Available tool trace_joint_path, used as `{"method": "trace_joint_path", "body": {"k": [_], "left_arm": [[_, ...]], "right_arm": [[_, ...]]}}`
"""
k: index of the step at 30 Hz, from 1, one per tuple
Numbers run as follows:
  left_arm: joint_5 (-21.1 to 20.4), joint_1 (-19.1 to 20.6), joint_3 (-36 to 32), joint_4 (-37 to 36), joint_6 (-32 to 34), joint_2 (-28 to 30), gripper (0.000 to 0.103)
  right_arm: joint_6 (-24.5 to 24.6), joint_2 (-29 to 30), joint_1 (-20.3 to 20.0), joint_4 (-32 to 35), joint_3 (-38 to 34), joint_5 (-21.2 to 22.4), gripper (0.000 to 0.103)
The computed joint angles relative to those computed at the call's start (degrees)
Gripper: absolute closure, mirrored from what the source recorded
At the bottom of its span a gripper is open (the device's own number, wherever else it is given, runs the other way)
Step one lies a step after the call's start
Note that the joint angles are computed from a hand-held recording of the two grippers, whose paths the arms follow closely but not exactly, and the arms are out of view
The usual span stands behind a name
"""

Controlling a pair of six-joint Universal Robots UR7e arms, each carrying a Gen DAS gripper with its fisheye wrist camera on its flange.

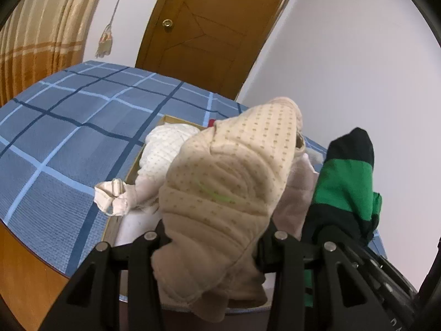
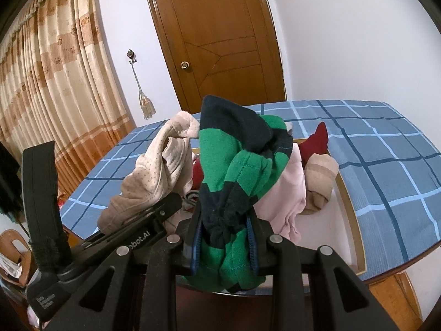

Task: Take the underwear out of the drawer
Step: 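Lower both garments into the tray and open both tools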

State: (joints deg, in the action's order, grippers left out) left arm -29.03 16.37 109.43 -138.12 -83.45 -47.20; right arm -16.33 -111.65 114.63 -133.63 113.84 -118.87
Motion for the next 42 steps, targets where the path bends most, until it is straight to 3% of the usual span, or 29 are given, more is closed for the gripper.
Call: {"method": "trace_joint_path", "body": {"k": [18, 27, 42], "left_arm": [[-2.14, 2.96, 1.94, -6.12, -2.00, 1.06, 0.062], [-1.06, 3.63, 2.57, -7.20, -4.09, 1.21, 0.061], [-3.97, 5.84, 2.07, -11.02, 0.99, 1.21, 0.058]], "right_arm": [[-3.29, 4.40, -2.75, -1.21, 0.49, -2.54, 0.073], [-3.09, 6.57, -3.97, 0.44, -0.29, -2.37, 0.073], [-5.00, 8.25, -4.75, -0.70, 0.60, -2.85, 0.073]]}}
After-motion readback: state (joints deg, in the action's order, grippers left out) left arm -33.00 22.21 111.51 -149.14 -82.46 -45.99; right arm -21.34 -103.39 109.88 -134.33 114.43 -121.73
